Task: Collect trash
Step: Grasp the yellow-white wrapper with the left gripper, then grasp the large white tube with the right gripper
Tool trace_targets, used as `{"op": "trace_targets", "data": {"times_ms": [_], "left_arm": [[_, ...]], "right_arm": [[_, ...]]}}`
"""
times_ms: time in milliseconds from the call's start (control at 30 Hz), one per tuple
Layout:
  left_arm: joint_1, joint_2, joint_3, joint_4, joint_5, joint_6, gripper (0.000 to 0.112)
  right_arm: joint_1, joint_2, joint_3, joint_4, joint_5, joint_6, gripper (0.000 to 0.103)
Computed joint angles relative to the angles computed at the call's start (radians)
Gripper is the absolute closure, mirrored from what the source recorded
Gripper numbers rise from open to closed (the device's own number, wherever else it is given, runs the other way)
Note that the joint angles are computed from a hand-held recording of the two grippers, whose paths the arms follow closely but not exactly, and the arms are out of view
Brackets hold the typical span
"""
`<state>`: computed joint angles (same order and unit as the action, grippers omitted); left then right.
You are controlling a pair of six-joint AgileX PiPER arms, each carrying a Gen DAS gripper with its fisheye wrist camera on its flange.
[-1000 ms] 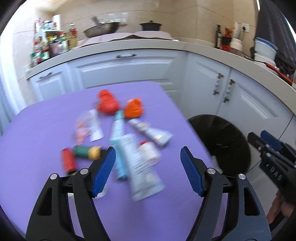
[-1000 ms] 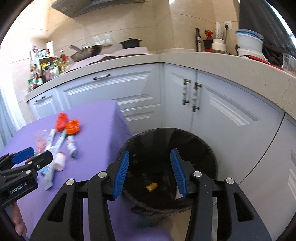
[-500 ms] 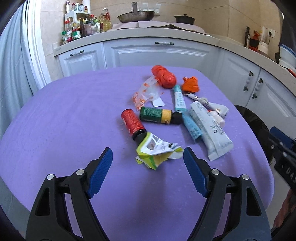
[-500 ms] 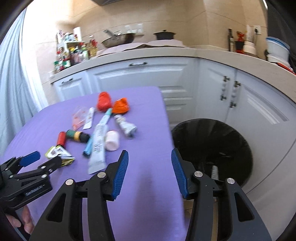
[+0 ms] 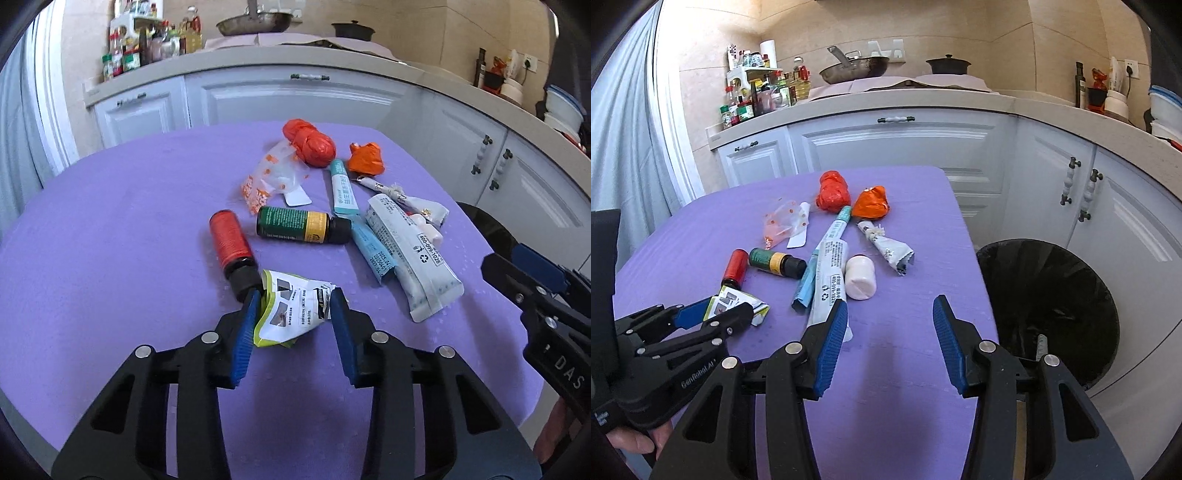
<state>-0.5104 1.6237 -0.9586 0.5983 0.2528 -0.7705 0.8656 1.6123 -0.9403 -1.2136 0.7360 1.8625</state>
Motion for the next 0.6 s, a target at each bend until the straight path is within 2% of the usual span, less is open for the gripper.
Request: {"op": "trace_targets", "data": {"times_ms": [100,267,400,600], "left_arm": [[0.002,-0.015,0.019,0.0,-0.019,0.012,0.083],[0.029,-0.054,0.051,-0.088,-0.032,0.102,0.083],[0.055,-0.097,0.081,-0.099,-0.036,0.118,0.083],[0.128,-0.15,0.112,-0.217,-0.03,0.241,0.084]], "right_arm": [[0.0,0.007,-0.008,0.005,-0.012,-0.009,0.055],[0.0,0.028,-0.036,0.02,-0.027,-0.038,0.055],[-0.002,0.045,-0.058,0.027,-0.04,-0.061,0.055],[-0.013,0.089,-0.116,0.078,-0.052,-0.135,0.055]]}}
